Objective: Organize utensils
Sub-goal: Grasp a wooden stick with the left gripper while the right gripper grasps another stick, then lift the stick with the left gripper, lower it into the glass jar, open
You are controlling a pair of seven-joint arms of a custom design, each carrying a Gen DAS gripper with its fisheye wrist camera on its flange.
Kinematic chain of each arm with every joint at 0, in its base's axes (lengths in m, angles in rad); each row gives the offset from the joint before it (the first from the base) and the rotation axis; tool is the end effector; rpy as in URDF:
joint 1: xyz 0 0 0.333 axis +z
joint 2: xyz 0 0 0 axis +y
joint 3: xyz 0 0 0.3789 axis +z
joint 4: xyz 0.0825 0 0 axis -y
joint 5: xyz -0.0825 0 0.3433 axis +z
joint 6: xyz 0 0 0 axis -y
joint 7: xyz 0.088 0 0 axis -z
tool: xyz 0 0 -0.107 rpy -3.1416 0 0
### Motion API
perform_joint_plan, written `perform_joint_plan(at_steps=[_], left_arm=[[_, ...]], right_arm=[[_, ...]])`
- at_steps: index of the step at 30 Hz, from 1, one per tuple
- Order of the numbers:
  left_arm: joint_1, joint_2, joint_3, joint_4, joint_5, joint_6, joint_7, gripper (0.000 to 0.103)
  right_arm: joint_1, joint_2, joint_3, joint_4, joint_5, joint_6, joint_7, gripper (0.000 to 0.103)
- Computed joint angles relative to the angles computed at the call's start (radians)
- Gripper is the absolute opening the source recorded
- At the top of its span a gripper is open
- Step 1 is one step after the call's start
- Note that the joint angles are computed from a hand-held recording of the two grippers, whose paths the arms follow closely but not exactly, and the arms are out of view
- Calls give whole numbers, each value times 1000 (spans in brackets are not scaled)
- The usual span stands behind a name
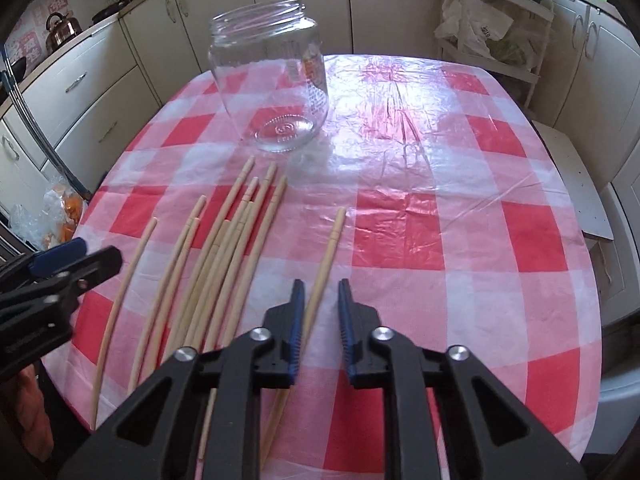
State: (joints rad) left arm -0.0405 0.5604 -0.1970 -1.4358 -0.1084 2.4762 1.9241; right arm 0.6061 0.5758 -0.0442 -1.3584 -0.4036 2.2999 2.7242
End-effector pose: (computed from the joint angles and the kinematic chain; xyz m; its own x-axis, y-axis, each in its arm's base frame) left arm 0.7316 -0.1367 0.4949 -0.4571 -0.8888 0.0323 -0.7795 0.3829 -0.4957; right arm 0.6314 0.3986 0.4946 -0.3254 -0.9382 -0.1179 -0.8095 0.3409 -0.4780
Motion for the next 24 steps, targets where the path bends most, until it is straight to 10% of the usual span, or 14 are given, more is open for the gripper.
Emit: perform_joint_plan(at_steps=[10, 16, 24], left_arm=[[0, 61, -20, 82, 12, -72, 69, 5], [64, 83, -78, 179, -138, -159, 130, 5], [95, 123, -199, 363, -409, -46, 259, 5]], right_arm=[[-28, -36, 5, -82, 17, 115, -39, 6], [-28, -93, -28, -220, -9, 320, 89, 6], [43, -148, -153, -335, -201, 497, 353, 6]])
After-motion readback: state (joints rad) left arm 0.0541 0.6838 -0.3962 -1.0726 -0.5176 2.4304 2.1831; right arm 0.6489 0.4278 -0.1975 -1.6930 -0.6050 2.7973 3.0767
